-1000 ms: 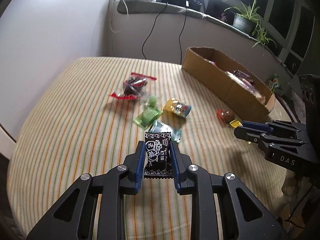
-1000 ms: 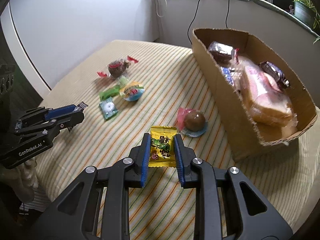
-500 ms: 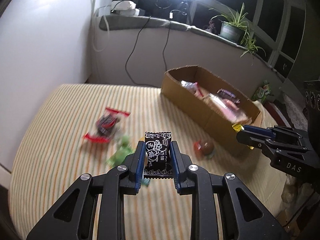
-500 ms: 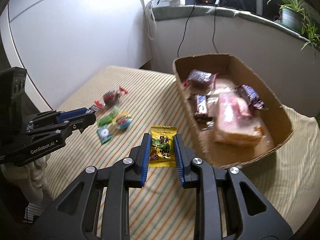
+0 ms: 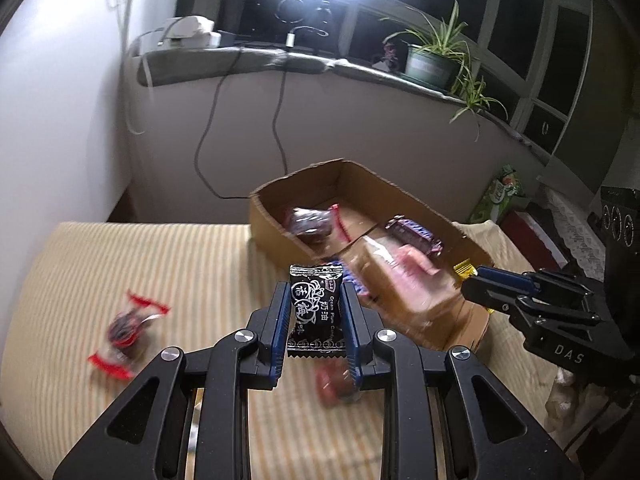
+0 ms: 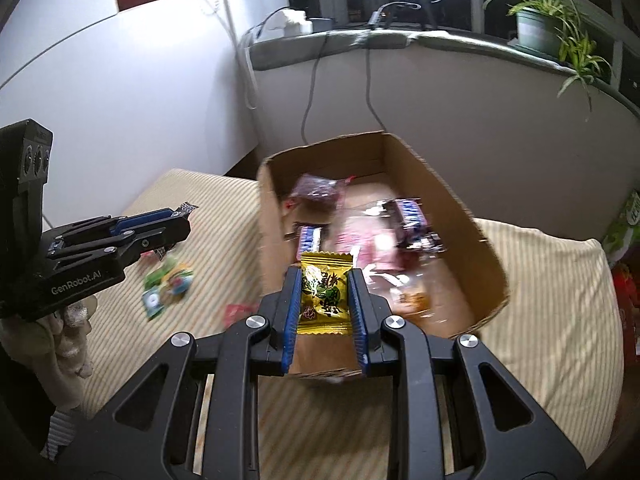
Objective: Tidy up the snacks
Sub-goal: 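Carry both packets into the box and open both grippers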
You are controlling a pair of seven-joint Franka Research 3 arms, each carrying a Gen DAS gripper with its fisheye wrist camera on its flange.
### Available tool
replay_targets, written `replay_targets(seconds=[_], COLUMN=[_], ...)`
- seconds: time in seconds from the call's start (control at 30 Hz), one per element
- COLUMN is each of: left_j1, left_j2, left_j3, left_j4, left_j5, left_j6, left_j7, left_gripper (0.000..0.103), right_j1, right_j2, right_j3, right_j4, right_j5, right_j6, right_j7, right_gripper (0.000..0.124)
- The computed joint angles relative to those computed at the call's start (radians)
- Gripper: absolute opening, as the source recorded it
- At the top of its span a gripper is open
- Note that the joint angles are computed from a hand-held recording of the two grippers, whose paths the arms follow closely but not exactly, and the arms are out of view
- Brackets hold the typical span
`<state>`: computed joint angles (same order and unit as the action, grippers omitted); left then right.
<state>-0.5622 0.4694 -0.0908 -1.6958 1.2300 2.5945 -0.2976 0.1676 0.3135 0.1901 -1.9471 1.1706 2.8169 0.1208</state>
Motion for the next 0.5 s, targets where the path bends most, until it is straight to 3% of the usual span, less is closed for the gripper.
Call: replay_targets(seconds=[0.5], left_j1=[-0.018], left_j2=[0.218], left_j3=[0.051], left_j4=[0.295], left_j5=[-0.226], left_j6=[0.047], left_j7=[0.288], left_gripper=[0.023], right_j1=[-0.066], right_j2=[0.13], right_j3=[0.005], right_j4=[0.148], right_j5=[-0.123], right_j6=[-0.018], right_j7=[0.115], right_gripper=[0.024])
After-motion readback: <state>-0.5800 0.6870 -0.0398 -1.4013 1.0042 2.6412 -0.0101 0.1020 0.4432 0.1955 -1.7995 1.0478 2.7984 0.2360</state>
